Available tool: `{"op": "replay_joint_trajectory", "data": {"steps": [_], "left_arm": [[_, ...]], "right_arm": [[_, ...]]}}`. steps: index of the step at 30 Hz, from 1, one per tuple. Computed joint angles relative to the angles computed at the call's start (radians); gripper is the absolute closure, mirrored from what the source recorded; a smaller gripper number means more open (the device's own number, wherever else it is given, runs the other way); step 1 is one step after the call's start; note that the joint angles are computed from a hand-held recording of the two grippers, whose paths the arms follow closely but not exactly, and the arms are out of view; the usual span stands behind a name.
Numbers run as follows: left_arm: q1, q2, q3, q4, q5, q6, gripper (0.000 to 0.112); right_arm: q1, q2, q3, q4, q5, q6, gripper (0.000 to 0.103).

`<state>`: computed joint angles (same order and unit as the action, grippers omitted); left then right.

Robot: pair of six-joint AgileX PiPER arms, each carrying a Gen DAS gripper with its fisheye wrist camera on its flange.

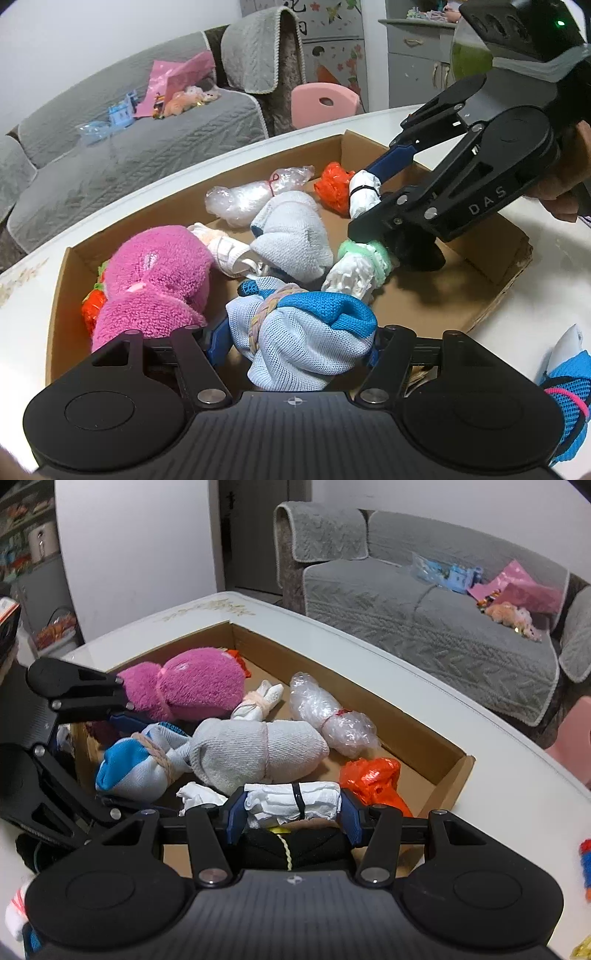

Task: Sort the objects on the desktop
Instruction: 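Open both tools to release the light blue sock and white sock into the box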

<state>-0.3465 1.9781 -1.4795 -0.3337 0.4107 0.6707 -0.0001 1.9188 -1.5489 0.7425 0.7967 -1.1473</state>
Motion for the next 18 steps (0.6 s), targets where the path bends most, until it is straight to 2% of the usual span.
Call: {"op": "replay_joint_trajectory", "data": {"steps": [5, 11, 13, 17, 18], "left_arm": [[0.001, 0.005, -0.008, 0.011, 0.002, -0.009, 0.042], [-0.019, -0.009, 0.009, 0.143, -0.040, -0.113, 0.036], [-0.020, -0.023, 0.024, 0.146, -0.054, -0.102, 0.025], [-0.027, -0.068, 0.065, 0.146, -0.083, -0.087, 0.012], [-0.031, -0.084, 0.081, 0.159, -0.098, -0.094, 0.010]], "right_arm": [[0.017, -0.022, 0.028, -0.023, -0.041, -0.031, 0.055], [0.044, -0.043, 0.037, -0.087, -0.084, -0.016, 0.054], [0.038, -0.053, 0.045, -0.065, -0.087, -0.035, 0.050], [0.019, -0.086, 0.069, -0.010, -0.092, -0.063, 0.033], [0.015, -0.097, 0.076, 0.002, -0.095, -0.069, 0.031]]}}
